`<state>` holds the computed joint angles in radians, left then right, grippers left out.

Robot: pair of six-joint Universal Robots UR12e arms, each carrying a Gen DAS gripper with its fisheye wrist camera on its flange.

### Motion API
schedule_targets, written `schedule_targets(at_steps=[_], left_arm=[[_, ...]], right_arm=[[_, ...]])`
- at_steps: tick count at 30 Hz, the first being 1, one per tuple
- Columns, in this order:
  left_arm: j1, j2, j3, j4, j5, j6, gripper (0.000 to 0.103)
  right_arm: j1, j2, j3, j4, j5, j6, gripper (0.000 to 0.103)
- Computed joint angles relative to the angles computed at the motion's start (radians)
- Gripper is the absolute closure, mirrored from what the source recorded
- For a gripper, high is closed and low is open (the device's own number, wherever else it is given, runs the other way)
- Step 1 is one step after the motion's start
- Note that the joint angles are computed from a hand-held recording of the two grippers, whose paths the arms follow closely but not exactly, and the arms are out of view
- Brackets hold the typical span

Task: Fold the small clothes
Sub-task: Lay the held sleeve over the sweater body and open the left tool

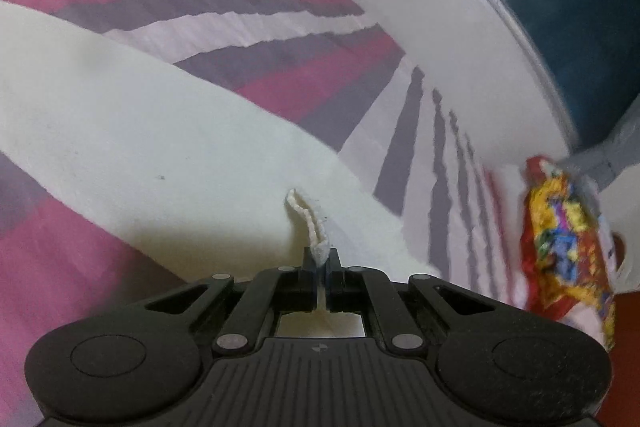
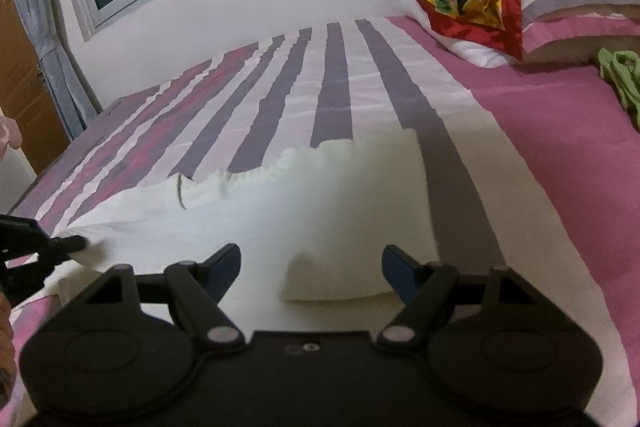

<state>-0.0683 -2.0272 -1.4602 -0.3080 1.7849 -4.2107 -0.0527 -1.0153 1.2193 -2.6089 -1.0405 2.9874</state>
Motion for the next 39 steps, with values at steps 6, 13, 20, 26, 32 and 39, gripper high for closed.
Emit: schedule_targets(at_steps=[6, 13, 20, 26, 32, 39], left_arm=[[0.003, 0.004, 0.004, -0.075, -0.037, 0.034, 0.1], [-0.019, 0.064, -0.04, -0.089, 0.1, 0.073, 0.1], [-0.016, 0.016, 0.043, -0.088, -0.007, 0.187, 0.1], [-0.008, -0.02, 0.096, -0.254, -0.058, 0.188, 0.1], [-0.01, 0.001, 0.086, -0.282, -0.032, 0.222, 0.1], [-0.022, 0.035, 0.076, -0.31, -0.025, 0.274, 0.1]], right_arm=[[0.015, 0.028, -0.038, 0.041, -0.062, -0.017, 0.026], [0.019, 0.036, -0.071, 0.123, -0.101, -0.055, 0.029], [0.04, 0.06, -0.118, 0.105, -0.089, -0.064, 0.028], [0.062, 0.083, -0.151, 0.184, -0.215, -0.152, 0.029], [0.058, 0.058, -0.106, 0.12, -0.169, -0.14, 0.023], [0.065, 0.032, -0.086, 0.139, -0.145, -0.128, 0.026]])
